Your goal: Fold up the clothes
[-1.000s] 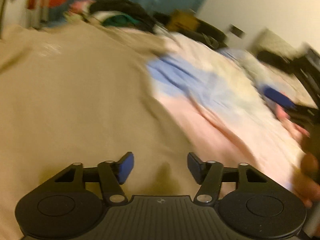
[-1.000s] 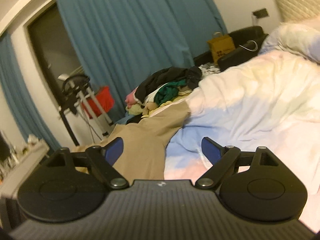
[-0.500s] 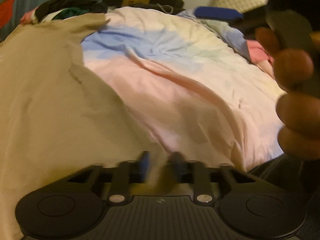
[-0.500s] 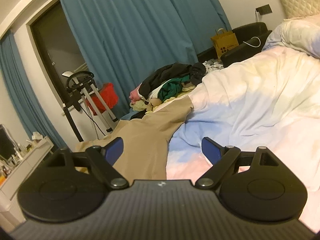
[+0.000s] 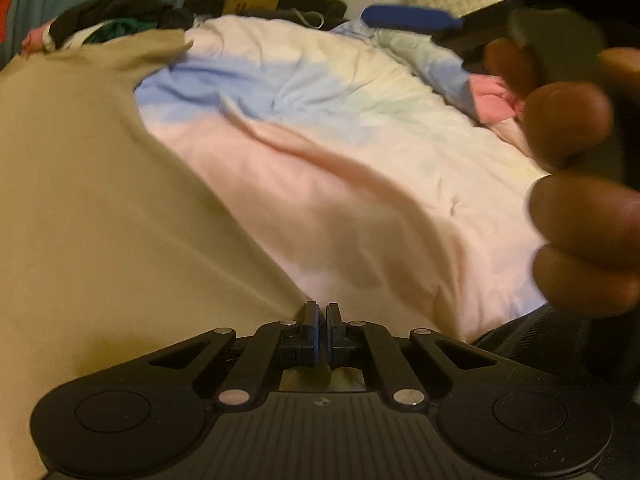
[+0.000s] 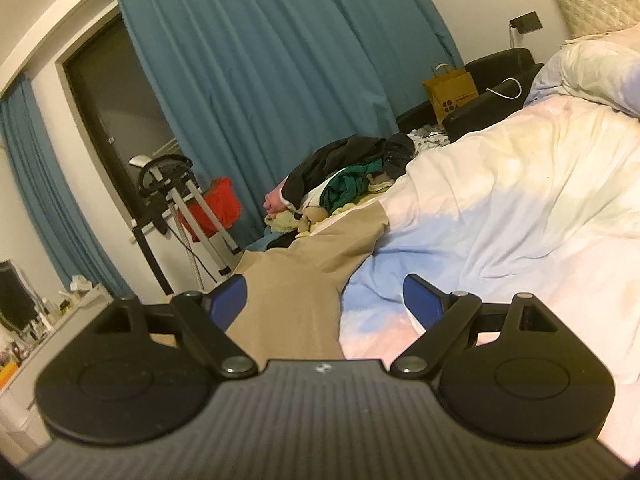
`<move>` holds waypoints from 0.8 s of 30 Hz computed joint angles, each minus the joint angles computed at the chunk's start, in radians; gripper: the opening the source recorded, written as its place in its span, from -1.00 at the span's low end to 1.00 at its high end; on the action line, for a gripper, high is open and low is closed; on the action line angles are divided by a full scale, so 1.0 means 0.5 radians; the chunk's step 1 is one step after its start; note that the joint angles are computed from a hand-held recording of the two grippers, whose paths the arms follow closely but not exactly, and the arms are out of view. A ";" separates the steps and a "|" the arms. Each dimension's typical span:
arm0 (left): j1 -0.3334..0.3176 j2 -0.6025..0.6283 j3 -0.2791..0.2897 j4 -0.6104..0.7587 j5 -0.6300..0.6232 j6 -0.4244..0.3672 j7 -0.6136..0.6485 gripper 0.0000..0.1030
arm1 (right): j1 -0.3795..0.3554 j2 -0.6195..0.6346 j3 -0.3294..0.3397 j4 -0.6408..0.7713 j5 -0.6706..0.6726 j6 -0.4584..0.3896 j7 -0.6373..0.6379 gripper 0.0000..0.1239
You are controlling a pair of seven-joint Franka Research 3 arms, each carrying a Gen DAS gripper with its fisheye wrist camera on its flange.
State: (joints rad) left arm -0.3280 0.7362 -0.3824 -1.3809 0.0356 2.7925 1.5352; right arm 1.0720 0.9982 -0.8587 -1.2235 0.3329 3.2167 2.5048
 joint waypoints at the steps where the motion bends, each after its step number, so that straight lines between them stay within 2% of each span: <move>1: 0.007 -0.009 -0.001 -0.005 -0.011 -0.011 -0.016 -0.87 | -0.008 0.001 0.009 0.013 -0.008 -0.006 -0.010 0.40; 2: 0.013 -0.019 -0.003 -0.011 -0.023 -0.022 -0.031 -0.72 | -0.005 0.005 0.003 0.015 -0.015 -0.002 -0.013 0.40; 3: 0.020 -0.028 -0.004 -0.017 -0.035 -0.033 -0.047 -0.45 | 0.001 0.010 -0.010 0.013 -0.016 0.007 -0.013 0.40; 4: 0.018 -0.048 0.010 -0.033 -0.035 -0.030 -0.069 -0.28 | 0.009 0.016 -0.024 0.011 -0.013 0.016 -0.017 0.40; 5: 0.007 -0.075 0.036 -0.058 -0.022 -0.014 -0.099 0.05 | 0.017 0.021 -0.036 0.007 -0.005 0.031 -0.023 0.40; 6: -0.007 -0.109 0.069 -0.094 0.000 0.009 -0.138 0.25 | 0.023 0.026 -0.044 0.000 0.010 0.055 -0.033 0.40; 9: 0.028 -0.241 0.099 -0.246 0.024 0.069 -0.220 0.46 | 0.053 0.054 -0.085 -0.010 0.094 0.118 -0.083 0.40; 11: 0.068 -0.335 0.111 -0.347 0.021 0.095 -0.280 0.52 | 0.077 0.079 -0.124 -0.013 0.156 0.158 -0.117 0.40; 13: 0.075 -0.432 0.169 -0.438 0.045 0.120 -0.389 0.55 | 0.098 0.096 -0.152 -0.020 0.217 0.202 -0.158 0.40; 17: 0.027 -0.621 0.364 -0.590 0.225 0.154 -0.697 0.58 | 0.118 0.119 -0.177 -0.007 0.313 0.237 -0.257 0.40; 19: 0.015 -0.716 0.448 -0.673 0.343 0.183 -0.859 0.60 | 0.103 0.111 -0.139 0.019 0.328 0.231 -0.328 0.40; 22: 0.054 -0.851 0.512 -0.809 0.480 0.265 -1.061 0.67 | 0.044 0.117 -0.064 0.148 0.333 0.125 -0.430 0.41; 24: 0.096 -0.923 0.538 -0.881 0.540 0.306 -1.186 0.70 | -0.047 0.170 -0.015 0.372 0.326 -0.007 -0.455 0.41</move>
State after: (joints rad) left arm -0.2799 0.2746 -0.1134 -1.8212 0.3054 2.9454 0.9424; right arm 1.0482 1.0831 -0.8663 -1.0373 0.4961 3.2130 2.2774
